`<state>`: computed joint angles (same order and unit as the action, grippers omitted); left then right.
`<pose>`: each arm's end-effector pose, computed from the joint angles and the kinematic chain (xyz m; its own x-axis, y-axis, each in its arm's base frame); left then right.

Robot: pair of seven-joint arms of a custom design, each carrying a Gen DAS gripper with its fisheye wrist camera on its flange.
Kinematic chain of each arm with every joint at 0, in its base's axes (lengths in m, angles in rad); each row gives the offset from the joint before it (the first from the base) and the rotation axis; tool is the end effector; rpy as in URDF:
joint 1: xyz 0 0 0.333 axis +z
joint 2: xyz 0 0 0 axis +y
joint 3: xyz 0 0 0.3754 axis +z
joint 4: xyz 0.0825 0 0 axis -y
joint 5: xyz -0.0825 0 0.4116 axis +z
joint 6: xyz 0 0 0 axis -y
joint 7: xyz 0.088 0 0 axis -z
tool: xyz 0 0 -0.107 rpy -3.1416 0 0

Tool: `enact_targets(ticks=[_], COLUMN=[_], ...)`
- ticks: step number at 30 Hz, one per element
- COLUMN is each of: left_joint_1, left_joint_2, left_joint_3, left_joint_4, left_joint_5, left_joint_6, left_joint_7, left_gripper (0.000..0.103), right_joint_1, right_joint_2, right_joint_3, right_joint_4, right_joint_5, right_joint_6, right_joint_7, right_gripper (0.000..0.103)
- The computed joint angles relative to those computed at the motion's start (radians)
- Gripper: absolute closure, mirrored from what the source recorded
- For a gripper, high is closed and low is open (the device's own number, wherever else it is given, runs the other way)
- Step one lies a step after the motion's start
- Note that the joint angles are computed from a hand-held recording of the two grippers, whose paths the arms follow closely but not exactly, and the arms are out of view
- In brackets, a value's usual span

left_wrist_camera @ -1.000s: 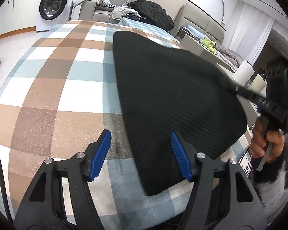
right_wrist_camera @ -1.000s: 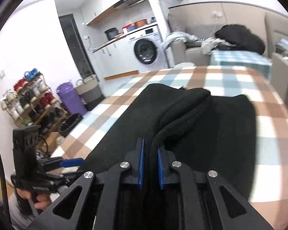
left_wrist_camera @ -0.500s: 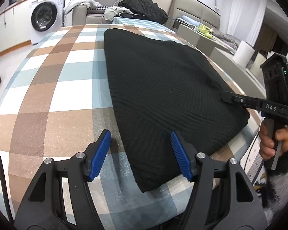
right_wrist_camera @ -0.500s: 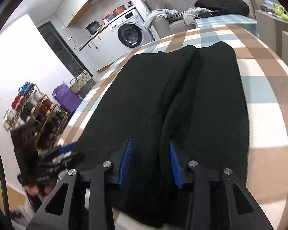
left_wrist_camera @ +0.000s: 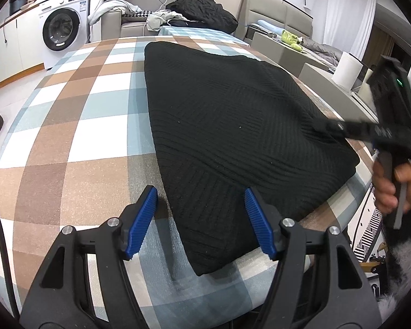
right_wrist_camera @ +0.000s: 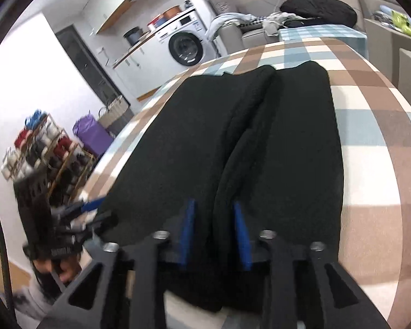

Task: Fold small clothes

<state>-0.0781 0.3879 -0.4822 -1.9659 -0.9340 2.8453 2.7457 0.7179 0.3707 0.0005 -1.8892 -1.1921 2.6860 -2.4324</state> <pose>0.6120 -0.3005 0.3689 -0.7612 -0.6206 0.1883 -0.5632 0.4885 -0.6665 0.5034 0.4795 0.3784 -0.3461 -0.8237 -0.4492 -0.6099 0.5613 -0.5594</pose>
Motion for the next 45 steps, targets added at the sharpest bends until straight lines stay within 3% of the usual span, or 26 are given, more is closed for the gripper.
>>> enact_targets(ticks=[6,8,11,14,18,21,24,26,29,33,35,36,39,42,45], left_joint_1=[-0.008,-0.011,-0.006,0.020,-0.023,-0.029,-0.028,-0.028,-0.020,-0.026,-0.028,-0.028,-0.027,-0.026,-0.020], left_joint_2=[0.007,0.010,0.008,0.005,0.009,0.008,0.001,-0.007,-0.015,-0.012,-0.012,-0.012,-0.011,-0.004,0.016], left_joint_3=[0.011,0.017,0.018,0.003,0.048,0.045,0.035,0.026,0.010,0.009,0.009,0.009,0.008,0.013,0.008], left_joint_4=[0.017,0.027,0.049,0.066,0.064,0.049,0.031,0.014,-0.003,-0.006,-0.006,-0.006,-0.003,0.012,0.039], left_joint_5=[0.017,0.032,0.030,-0.026,0.014,0.023,0.022,0.019,0.006,0.005,0.007,0.007,0.001,-0.003,-0.030], left_joint_6=[-0.017,-0.034,-0.065,-0.123,-0.125,-0.098,-0.071,-0.048,-0.036,-0.030,-0.029,-0.033,-0.037,-0.061,-0.080], left_joint_7=[-0.034,-0.058,-0.093,-0.067,-0.109,-0.098,-0.073,-0.051,-0.010,0.004,0.002,-0.001,0.001,-0.019,-0.022], left_gripper=[0.039,0.039,0.039,0.037,0.036,0.036,0.036,0.036,0.036,0.036,0.036,0.036,0.036,0.036,0.038], right_joint_1=[-0.061,-0.082,-0.026,0.023,-0.009,-0.051,-0.027,-0.014,0.009,0.027,0.033,0.036,0.026,0.044,0.067], right_joint_2=[0.060,0.076,0.068,0.023,0.017,0.003,-0.021,-0.037,-0.057,-0.061,-0.058,-0.059,-0.048,-0.052,-0.091], right_joint_3=[-0.042,-0.029,-0.079,-0.081,-0.015,-0.015,-0.055,-0.048,-0.029,0.044,0.061,0.066,0.100,0.088,0.078], right_joint_4=[0.060,0.086,0.124,0.138,0.125,0.040,-0.022,-0.042,-0.066,-0.068,-0.062,-0.058,-0.029,-0.027,-0.054], right_joint_5=[0.120,0.222,0.193,0.114,0.226,0.238,0.104,0.042,-0.083,-0.056,-0.041,-0.037,0.093,0.118,0.059], right_joint_6=[0.079,0.058,0.004,-0.128,-0.267,-0.121,0.016,0.040,0.064,-0.052,-0.096,-0.111,-0.175,-0.185,-0.245], right_joint_7=[-0.072,-0.171,-0.213,-0.239,-0.314,-0.232,-0.056,0.006,0.128,0.122,0.108,0.105,-0.050,-0.070,-0.009], right_gripper=[0.064,0.083,0.093,0.094,0.093,0.091,0.084,0.075,0.075,0.075,0.087,0.088,0.090,0.088,0.076])
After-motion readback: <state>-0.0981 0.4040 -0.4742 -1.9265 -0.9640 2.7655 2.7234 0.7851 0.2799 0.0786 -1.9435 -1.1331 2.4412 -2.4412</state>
